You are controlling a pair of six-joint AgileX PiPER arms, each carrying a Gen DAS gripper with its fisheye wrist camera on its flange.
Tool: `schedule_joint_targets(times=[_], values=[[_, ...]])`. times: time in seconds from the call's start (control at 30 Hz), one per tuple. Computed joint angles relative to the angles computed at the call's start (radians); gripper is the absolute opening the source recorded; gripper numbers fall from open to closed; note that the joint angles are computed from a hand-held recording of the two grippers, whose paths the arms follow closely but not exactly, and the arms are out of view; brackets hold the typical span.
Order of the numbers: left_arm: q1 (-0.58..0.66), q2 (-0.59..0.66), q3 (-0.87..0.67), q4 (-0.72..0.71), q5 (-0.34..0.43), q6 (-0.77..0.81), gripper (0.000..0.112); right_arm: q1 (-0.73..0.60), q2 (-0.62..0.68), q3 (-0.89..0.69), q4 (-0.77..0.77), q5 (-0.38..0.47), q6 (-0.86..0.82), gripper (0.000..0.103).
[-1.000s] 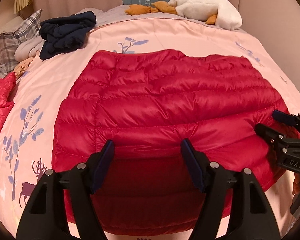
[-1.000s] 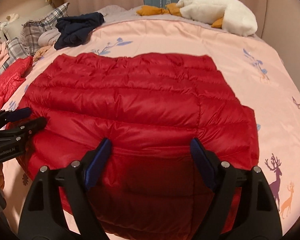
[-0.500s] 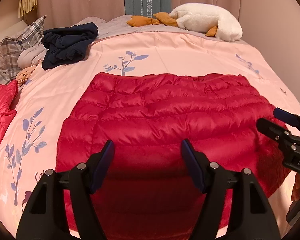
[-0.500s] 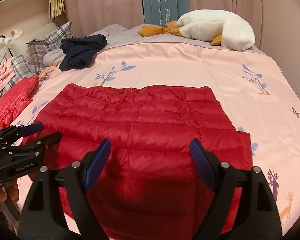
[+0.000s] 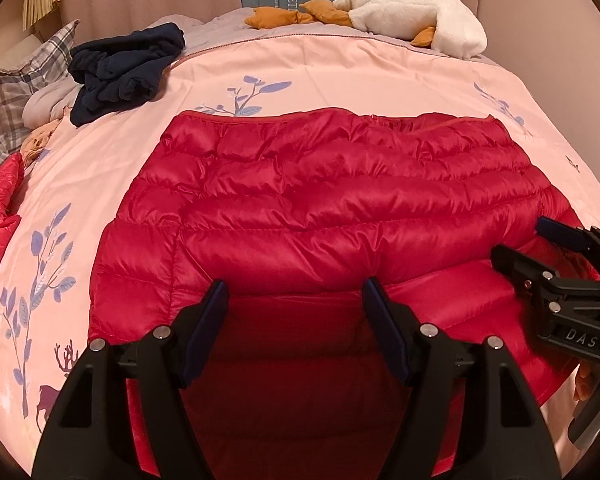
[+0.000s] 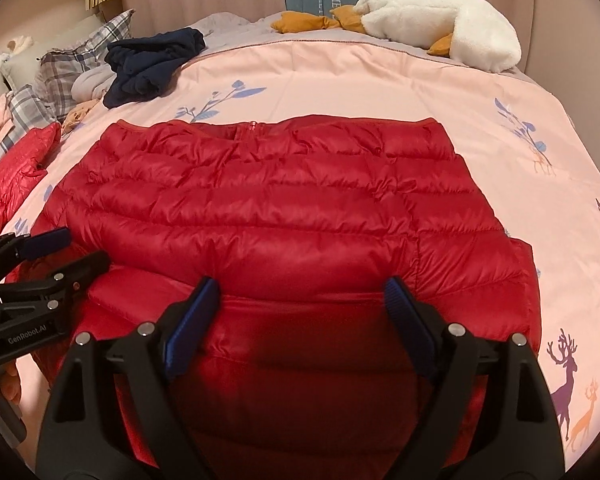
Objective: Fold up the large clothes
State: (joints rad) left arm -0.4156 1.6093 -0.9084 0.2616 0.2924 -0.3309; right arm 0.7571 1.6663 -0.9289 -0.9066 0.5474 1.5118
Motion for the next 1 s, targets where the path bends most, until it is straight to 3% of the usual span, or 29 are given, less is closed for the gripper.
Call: schedule_joint_targets(times=[0.6, 1.0], values=[[-0.080, -0.189, 0.137, 0.270, 0.012, -0.293, 0.070, 0.149, -0.195, 0.132, -0.118, 0.136, 0.223, 0.087], [-0.081, -0.154, 0.145, 0.251, 0.016, -0.282, 0.070, 0.105, -0.139, 0.128, -0.003, 0.078, 0.124, 0.089]])
